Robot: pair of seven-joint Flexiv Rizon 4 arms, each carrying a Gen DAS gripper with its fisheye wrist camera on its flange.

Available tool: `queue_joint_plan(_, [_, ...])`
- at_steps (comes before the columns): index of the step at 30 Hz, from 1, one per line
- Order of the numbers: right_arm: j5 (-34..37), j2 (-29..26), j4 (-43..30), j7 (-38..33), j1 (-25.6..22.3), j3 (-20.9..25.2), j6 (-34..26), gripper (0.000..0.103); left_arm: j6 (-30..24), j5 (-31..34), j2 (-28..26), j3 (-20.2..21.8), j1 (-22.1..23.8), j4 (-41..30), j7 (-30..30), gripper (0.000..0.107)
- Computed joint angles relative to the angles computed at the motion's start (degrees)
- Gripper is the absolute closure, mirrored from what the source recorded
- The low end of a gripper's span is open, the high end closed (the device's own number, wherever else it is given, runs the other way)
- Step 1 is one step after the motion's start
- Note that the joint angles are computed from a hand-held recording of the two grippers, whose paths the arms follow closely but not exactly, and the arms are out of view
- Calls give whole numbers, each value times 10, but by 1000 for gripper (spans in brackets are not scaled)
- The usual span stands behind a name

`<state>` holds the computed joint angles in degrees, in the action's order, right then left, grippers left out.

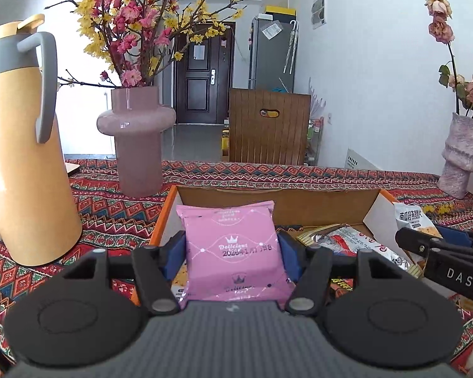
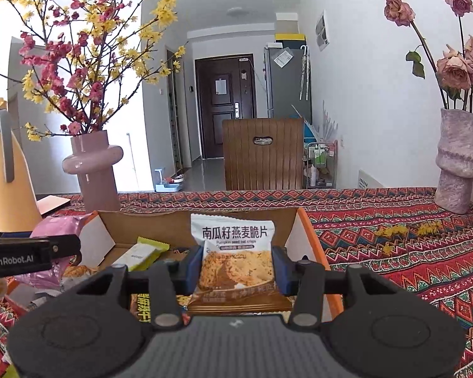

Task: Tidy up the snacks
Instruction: 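Carry both packets over the cardboard box and open both grippers, then move both open grippers back from the box to the snack heap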

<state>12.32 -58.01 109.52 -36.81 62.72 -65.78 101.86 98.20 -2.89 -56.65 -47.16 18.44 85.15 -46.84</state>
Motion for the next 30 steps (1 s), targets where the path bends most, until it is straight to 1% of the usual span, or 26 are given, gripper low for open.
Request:
queue_joint_plan(2, [-2, 4, 0, -1, -1, 4, -3, 57, 1, 1, -2, -4, 3, 1, 0, 44])
queue_joint_plan(4, [-2, 6, 3, 0, 0, 6, -2, 55, 6, 0, -4, -8, 6, 3, -4, 44])
queue_joint_plan(5, [-2, 5, 4, 0, 1, 5, -1, 55, 8, 3, -6, -15, 10, 5, -5, 41])
queue_joint_plan(6, [-3, 11, 6, -3, 0, 9, 3, 50, 8, 6, -8, -21, 16, 7, -6, 37])
queue_joint_plan(7, [-2, 13, 7, -5, -1, 12, 7, 37, 14, 7, -9, -23, 17, 9, -10, 26])
queue_joint_plan(8, [1, 12, 9, -5, 1, 11, 8, 29, 26, 11, -11, -24, 18, 10, -15, 16])
queue_joint_plan(9, [3, 10, 9, -6, 4, 8, 8, 14, 37, 17, -12, -24, 18, 11, -22, 11])
queue_joint_plan(10, [7, 7, 11, -5, 7, 4, 10, 6, 44, 22, -13, -24, 19, 11, -30, 4])
queue_joint_plan(12, [13, 6, 13, -5, 11, 1, 14, 2, 46, 34, -12, -23, 22, 11, -47, 4])
queue_joint_plan(13, [16, 6, 14, -4, 12, 0, 14, 0, 44, 37, -10, -18, 20, 9, -54, 4])
queue_joint_plan(16, [19, 9, 14, -5, 9, 5, 15, 0, 33, 43, -8, -10, 16, 4, -63, 4])
queue_joint_plan(20, [18, 14, 14, -3, 4, 11, 11, 0, 31, 44, -8, -9, 16, 3, -66, 4])
queue_joint_plan(23, [20, 14, 17, 0, 11, 3, 9, 0, 28, 29, 15, 11, 10, 14, -86, 4])
queue_joint_plan(26, [23, 9, 30, 2, 34, -24, 10, 0, 27, 30, 32, 2, 25, 35, -95, 4])
queue_joint_plan(30, [31, 7, 47, -6, 62, -51, 19, 0, 42, 49, 44, -27, 57, 66, -99, 4])
